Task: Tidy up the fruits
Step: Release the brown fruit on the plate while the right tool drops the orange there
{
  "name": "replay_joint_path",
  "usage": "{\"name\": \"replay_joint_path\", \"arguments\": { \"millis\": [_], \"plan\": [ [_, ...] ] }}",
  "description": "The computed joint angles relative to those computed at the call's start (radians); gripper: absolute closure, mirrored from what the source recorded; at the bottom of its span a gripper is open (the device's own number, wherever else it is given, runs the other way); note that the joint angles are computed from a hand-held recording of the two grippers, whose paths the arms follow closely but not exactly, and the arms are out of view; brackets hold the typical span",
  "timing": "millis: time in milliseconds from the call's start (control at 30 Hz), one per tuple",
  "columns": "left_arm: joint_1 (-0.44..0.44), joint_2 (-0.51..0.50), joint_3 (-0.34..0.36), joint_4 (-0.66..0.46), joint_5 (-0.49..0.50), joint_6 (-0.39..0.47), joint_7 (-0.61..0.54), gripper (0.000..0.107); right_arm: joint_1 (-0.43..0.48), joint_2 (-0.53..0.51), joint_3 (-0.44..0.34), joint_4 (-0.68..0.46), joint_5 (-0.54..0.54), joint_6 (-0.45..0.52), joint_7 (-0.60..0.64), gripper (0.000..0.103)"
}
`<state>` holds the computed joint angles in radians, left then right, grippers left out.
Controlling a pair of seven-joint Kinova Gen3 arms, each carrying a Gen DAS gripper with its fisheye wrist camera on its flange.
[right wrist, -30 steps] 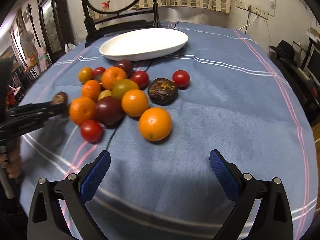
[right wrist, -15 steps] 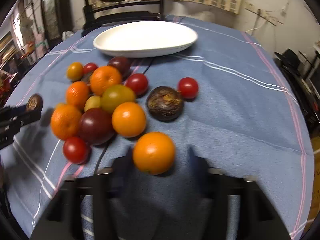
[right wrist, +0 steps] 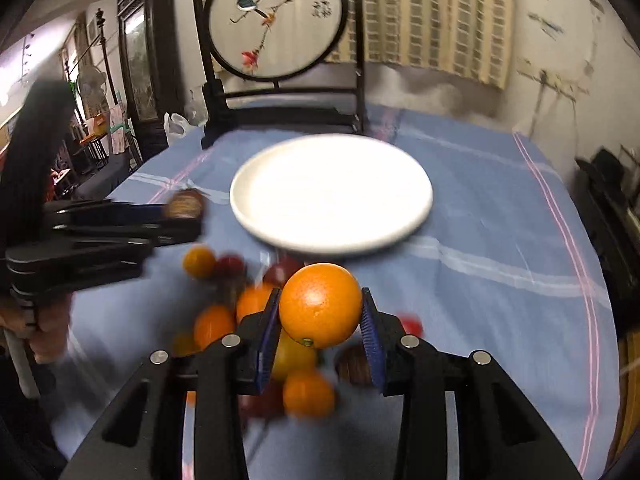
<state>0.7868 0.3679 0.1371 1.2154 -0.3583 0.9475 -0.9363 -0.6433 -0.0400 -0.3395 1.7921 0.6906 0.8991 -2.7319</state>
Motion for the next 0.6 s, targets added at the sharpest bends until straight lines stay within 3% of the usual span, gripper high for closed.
{"name": "replay_joint_path", "arguments": {
  "millis": [67,200,267,400,433,500,600],
  "plan": [
    [-0.035,0.076,0.031,-0.093,-0.006,0.028,0.001,0.067,0.016,0.056,0.026,-0.039,0.004,-0.016,0.02,0.065],
    [-0.029,0.193,-0.029,-0.267,0.072,0.119,-0.04,0.067,0.028,0.137,0.092,-0.095,-0.024,-0.044,0.077,0.065],
    [-0.036,0.224,-0.042,-0.302,0.092,0.129,-0.048,0.067,0.042,0.171,0.116,-0.12,-0.075,-0.048,0.129,0.065],
    [-0.04,0.267,-0.057,-0.335,0.12,0.134,-0.069,0.066,0.011,0.174,0.147,-0.093,-0.049,-0.087,0.139,0.063],
    [-0.041,0.273,-0.059,-0.334,0.127,0.126,-0.075,0.064,0.017,0.174,0.137,-0.088,-0.039,-0.098,0.148,0.054],
    [-0.05,0.257,-0.056,-0.284,0.147,0.061,-0.078,0.043,-0.02,0.161,0.161,-0.068,-0.001,-0.099,0.121,0.031],
    [-0.013,0.222,-0.083,-0.213,0.111,-0.007,-0.055,0.034,0.003,0.149,0.143,-0.064,-0.023,-0.099,0.146,0.03]
  ]
}}
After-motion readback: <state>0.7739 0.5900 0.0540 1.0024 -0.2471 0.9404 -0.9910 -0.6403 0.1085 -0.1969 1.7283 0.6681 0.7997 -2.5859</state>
